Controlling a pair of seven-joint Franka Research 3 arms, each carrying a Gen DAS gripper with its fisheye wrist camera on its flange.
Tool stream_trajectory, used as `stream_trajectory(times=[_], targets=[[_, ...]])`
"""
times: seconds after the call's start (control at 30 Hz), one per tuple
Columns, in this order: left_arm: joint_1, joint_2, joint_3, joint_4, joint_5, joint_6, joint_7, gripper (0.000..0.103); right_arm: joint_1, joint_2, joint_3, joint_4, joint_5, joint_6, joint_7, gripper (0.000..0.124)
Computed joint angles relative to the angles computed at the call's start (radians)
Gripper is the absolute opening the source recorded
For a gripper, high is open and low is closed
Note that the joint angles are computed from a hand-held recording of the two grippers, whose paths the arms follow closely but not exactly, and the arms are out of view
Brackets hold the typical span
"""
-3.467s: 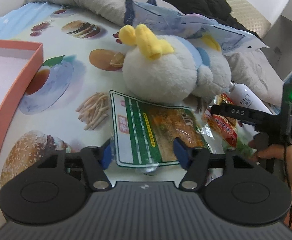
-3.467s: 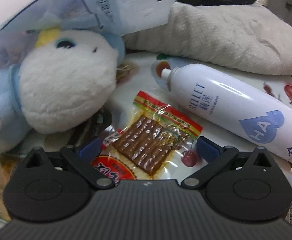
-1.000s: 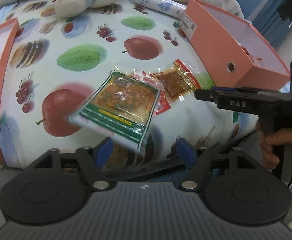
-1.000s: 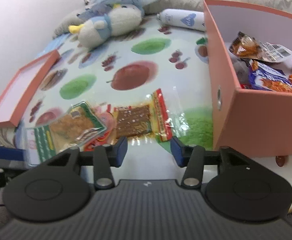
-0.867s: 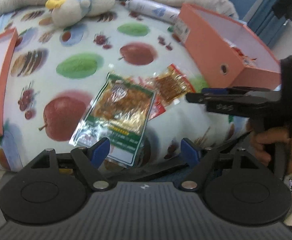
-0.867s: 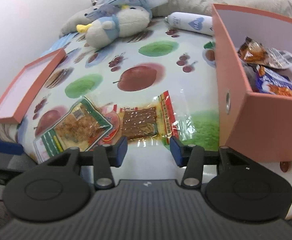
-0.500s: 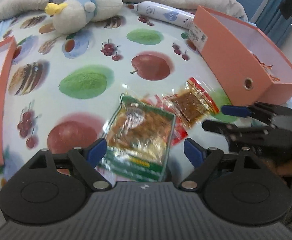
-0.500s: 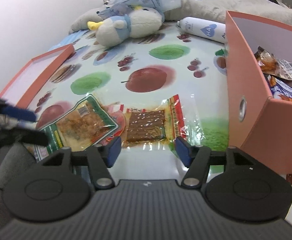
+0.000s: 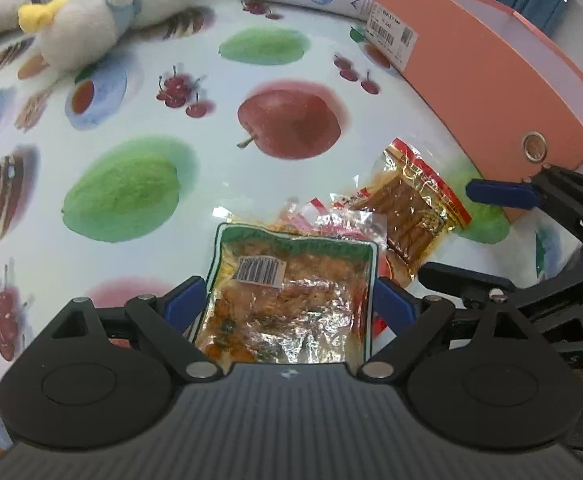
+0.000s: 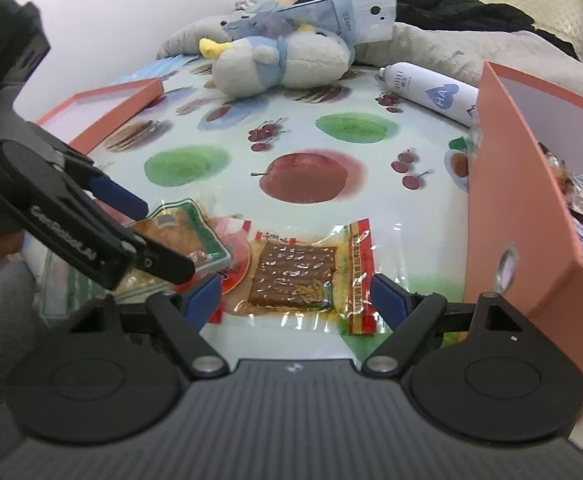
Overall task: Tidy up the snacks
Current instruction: 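Grasp the green-labelled meat pack with the left tool while the right tool grasps the brown strip pack, then lift both held packs and carry them over the pink box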
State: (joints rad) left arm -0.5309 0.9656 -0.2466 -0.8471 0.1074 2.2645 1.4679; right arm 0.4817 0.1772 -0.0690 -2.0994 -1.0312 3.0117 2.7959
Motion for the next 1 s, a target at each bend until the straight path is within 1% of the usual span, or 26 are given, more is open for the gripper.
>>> stream_trajectory(times=[0.03,0.07,0.1,0.17,0.2,0.27,0.33,0.4,0.43,0.47,0.5,0.53,0.57,0.6,0.63,0.67,0.77,0.83,0.97,1.0], targets=[[0.002,-0.001,-0.001,-0.003,-0.002,0.002,0.000,0.090,-0.001,0.006,-0.001,0.004,-0.005,0.006,-0.005,0.083],[0.005,-0.005,-0.003,-0.010,-0.002,0.006,0.008,0.084,-0.001,0.016,-0.001,0.013,-0.004,0.005,-0.022,0.083],[0.002,-0.007,0.001,-0.010,0.006,0.004,0.018,0.074,0.002,0.022,-0.001,0.019,0.000,-0.003,-0.036,0.083],[-0.004,-0.001,0.014,0.007,0.020,-0.009,0.012,0.064,-0.008,0.037,0.014,0.029,0.063,-0.007,-0.117,0.083],[0.002,0.009,0.009,0.025,0.010,-0.019,0.008,0.060,-0.002,0.044,0.007,0.033,0.074,0.001,-0.127,0.083],[0.005,0.019,0.011,0.051,0.004,-0.035,-0.001,0.056,0.030,0.061,-0.025,0.053,0.060,-0.003,-0.099,0.083],[-0.001,0.017,0.025,0.054,0.013,-0.037,-0.022,0.053,0.045,0.075,-0.031,0.070,0.079,-0.038,-0.104,0.082],[-0.002,0.007,0.030,0.037,0.019,-0.027,-0.042,0.051,0.032,0.088,-0.010,0.074,0.166,-0.059,-0.151,0.082],[-0.002,-0.007,0.032,0.015,0.023,-0.015,-0.054,0.050,0.036,0.090,-0.019,0.071,0.185,-0.043,-0.139,0.083],[-0.001,-0.019,0.034,-0.006,0.026,-0.004,-0.070,0.049,0.043,0.089,-0.022,0.071,0.203,-0.052,-0.148,0.083],[0.000,-0.030,0.034,-0.024,0.029,0.006,-0.083,0.046,0.045,0.089,-0.016,0.076,0.228,-0.072,-0.182,0.079],[0.001,-0.042,0.035,-0.043,0.033,0.018,-0.101,0.044,0.041,0.087,-0.008,0.076,0.260,-0.074,-0.209,0.067],[0.003,-0.052,0.035,-0.059,0.035,0.028,-0.119,0.039,0.046,0.086,-0.010,0.078,0.280,-0.082,-0.215,0.062],[0.004,-0.062,0.038,-0.074,0.040,0.037,-0.140,0.024,0.046,0.086,-0.006,0.083,0.307,-0.095,-0.231,0.058],[0.006,-0.071,0.039,-0.088,0.043,0.047,-0.161,0.021,0.044,0.087,-0.002,0.086,0.331,-0.102,-0.250,0.056],[0.009,-0.072,0.039,-0.087,0.044,0.048,-0.179,0.009,0.047,0.086,-0.004,0.086,0.344,-0.105,-0.256,0.055],[0.015,-0.092,0.044,-0.116,0.055,0.066,-0.237,0.007,0.058,0.082,-0.015,0.085,0.362,-0.103,-0.254,0.053],[0.025,-0.098,0.035,-0.127,0.053,0.067,-0.251,0.007,0.068,0.077,-0.024,0.081,0.359,-0.106,-0.238,0.053],[0.052,-0.118,0.004,-0.167,0.030,0.095,-0.234,0.008,0.079,0.057,-0.029,0.068,0.324,-0.130,-0.204,0.052],[0.055,-0.118,-0.001,-0.169,0.026,0.099,-0.230,0.009,0.077,0.052,-0.027,0.064,0.313,-0.135,-0.194,0.052]])
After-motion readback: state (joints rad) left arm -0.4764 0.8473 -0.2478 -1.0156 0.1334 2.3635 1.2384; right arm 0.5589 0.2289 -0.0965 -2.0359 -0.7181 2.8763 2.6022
